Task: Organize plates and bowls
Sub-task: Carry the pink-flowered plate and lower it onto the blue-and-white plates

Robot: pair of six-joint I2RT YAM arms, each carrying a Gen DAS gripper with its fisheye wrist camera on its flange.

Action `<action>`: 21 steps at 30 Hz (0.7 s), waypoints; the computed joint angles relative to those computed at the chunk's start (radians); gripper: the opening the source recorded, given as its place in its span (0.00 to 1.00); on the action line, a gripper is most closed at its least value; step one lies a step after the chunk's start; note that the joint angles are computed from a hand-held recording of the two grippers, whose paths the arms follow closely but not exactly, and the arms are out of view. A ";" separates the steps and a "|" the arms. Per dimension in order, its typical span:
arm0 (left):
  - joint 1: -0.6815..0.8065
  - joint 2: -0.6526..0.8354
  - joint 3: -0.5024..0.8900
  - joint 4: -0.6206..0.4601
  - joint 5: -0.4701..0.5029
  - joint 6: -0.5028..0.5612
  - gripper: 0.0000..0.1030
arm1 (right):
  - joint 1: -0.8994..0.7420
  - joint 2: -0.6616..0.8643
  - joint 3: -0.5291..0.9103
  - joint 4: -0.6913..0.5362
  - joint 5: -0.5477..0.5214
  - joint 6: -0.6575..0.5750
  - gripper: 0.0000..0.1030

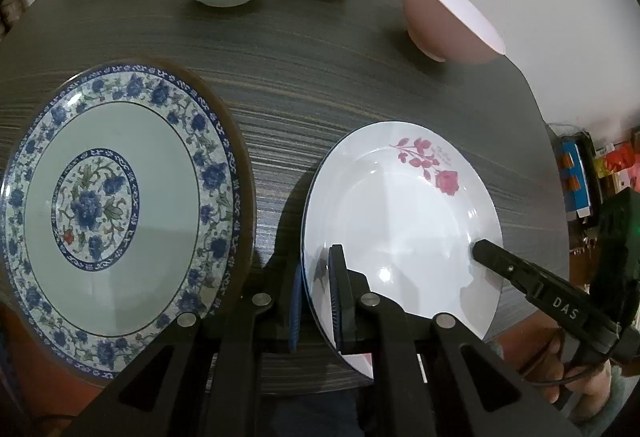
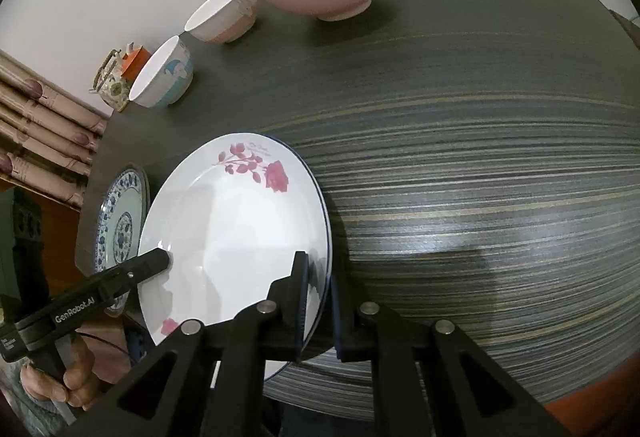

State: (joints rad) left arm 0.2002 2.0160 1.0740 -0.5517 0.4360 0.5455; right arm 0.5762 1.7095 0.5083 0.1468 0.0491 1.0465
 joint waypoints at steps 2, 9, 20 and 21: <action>0.014 0.001 0.014 -0.013 0.008 0.010 0.09 | 0.003 -0.010 0.007 -0.013 0.006 -0.001 0.10; 0.041 -0.010 0.042 -0.041 0.027 0.019 0.09 | -0.002 -0.024 0.040 -0.041 0.008 -0.023 0.10; 0.128 -0.018 0.096 -0.099 0.064 0.058 0.09 | 0.033 -0.010 0.128 -0.091 0.025 -0.024 0.10; 0.140 -0.013 0.108 -0.107 0.067 0.061 0.09 | 0.034 -0.006 0.137 -0.096 0.025 -0.024 0.10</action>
State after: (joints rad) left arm 0.3399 2.0027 1.1823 -0.6585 0.5033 0.6061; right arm 0.6106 1.7034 0.6456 0.0508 0.0736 1.0228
